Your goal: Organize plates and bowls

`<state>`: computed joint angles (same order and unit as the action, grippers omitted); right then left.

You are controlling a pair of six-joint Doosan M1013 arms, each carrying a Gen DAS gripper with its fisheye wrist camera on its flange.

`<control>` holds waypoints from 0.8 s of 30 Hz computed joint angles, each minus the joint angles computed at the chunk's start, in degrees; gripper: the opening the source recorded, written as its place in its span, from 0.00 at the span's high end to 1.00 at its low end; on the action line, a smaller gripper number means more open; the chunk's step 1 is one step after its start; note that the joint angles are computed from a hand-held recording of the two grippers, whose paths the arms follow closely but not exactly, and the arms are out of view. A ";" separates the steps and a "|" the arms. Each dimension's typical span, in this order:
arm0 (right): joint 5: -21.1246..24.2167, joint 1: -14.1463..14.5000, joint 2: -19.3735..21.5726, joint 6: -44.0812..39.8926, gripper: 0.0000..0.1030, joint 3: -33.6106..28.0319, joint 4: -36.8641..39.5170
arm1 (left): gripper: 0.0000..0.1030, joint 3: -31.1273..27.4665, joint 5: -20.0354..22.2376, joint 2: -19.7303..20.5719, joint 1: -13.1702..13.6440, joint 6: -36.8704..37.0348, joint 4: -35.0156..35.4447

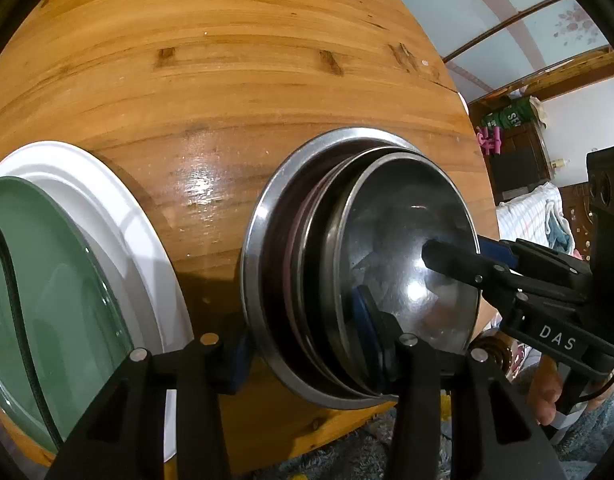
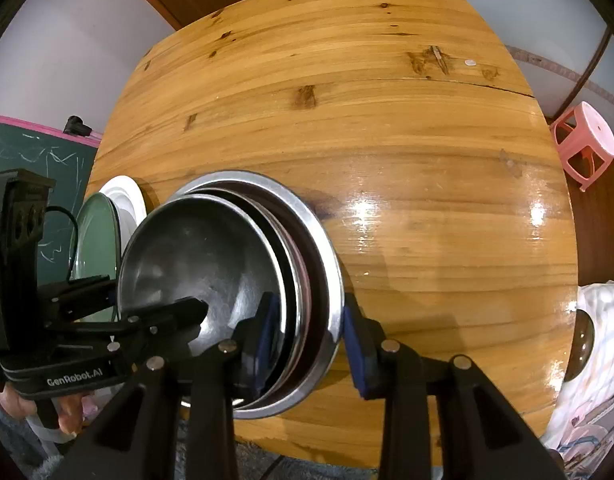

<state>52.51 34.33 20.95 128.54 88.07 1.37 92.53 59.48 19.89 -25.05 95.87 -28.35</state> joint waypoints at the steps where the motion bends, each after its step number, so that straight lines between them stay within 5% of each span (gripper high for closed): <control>1: 0.05 0.00 0.00 -0.01 0.69 -0.01 0.14 | 0.58 -0.03 0.11 -0.02 -0.02 -0.08 0.06; 14: 3.31 0.29 0.68 -0.64 0.70 -1.44 1.36 | 0.60 -0.51 1.74 -0.08 0.16 -1.87 0.69; 24: 4.59 0.90 1.04 -0.71 0.72 -3.07 1.16 | 0.61 0.93 -0.81 -1.90 0.63 -2.31 1.67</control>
<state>57.10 35.23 21.99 127.84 85.01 2.53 93.46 58.67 17.99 -24.41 93.56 -26.69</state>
